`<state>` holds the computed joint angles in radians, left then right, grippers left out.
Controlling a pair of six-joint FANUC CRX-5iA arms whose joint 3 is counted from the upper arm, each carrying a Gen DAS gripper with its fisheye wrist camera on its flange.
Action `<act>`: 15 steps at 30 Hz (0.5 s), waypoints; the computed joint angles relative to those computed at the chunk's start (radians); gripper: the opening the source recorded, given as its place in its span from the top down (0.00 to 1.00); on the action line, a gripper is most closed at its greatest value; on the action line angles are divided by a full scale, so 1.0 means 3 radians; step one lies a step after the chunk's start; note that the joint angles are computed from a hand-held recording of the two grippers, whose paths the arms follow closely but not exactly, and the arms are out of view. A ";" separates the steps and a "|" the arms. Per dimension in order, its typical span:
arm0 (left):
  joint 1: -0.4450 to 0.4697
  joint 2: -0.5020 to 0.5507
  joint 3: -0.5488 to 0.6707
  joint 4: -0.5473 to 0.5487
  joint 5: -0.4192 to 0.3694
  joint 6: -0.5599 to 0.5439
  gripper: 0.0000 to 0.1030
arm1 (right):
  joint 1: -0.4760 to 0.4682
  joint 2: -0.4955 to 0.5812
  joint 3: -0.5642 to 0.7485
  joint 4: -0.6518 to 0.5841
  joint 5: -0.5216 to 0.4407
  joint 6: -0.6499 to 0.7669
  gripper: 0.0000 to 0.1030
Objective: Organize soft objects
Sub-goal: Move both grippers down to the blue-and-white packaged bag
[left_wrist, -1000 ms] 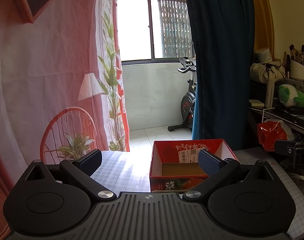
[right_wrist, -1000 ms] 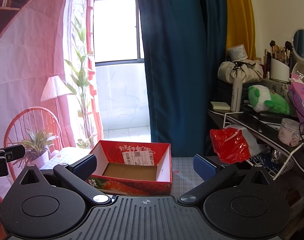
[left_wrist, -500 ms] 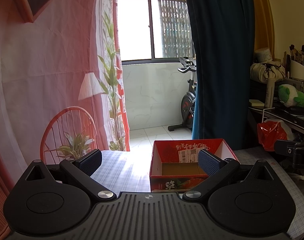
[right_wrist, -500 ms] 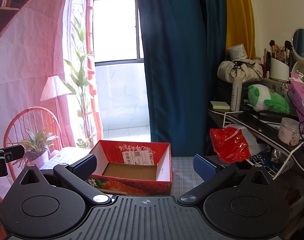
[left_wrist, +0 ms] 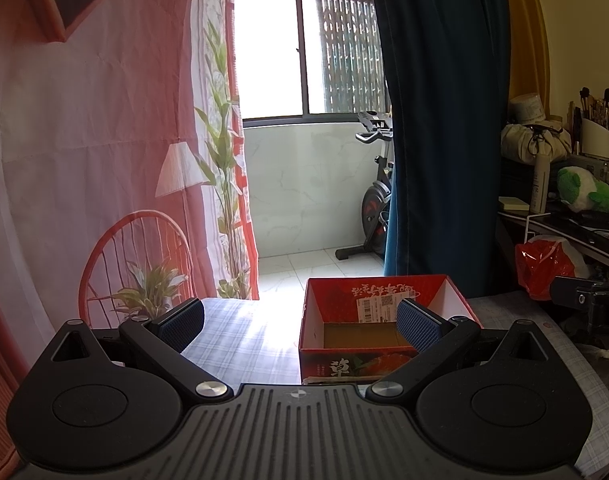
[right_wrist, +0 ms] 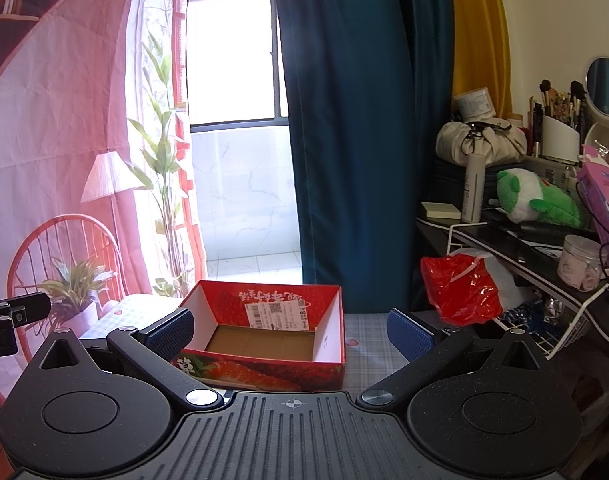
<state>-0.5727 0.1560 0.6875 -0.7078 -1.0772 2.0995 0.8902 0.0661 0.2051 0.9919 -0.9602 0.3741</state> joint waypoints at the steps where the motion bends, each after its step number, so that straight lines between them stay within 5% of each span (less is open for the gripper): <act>1: 0.0021 -0.0003 -0.0010 0.0027 0.0012 0.0015 0.00 | -0.0016 -0.0021 -0.0046 0.0029 0.0054 -0.0038 0.00; 8: -0.0004 0.0055 -0.0087 -0.0235 0.0021 0.0151 0.00 | -0.0165 -0.0168 -0.0501 0.0247 0.0465 -0.0411 0.00; 12: 0.0176 0.0020 -0.0276 0.0050 0.0229 0.0181 0.00 | -0.0236 -0.0131 -0.0580 0.0077 0.0613 -0.0427 0.00; 15: 0.0287 -0.0014 -0.0430 0.0183 0.0389 0.0312 0.00 | -0.0448 -0.0232 -0.1116 0.0973 0.1086 -0.1295 0.00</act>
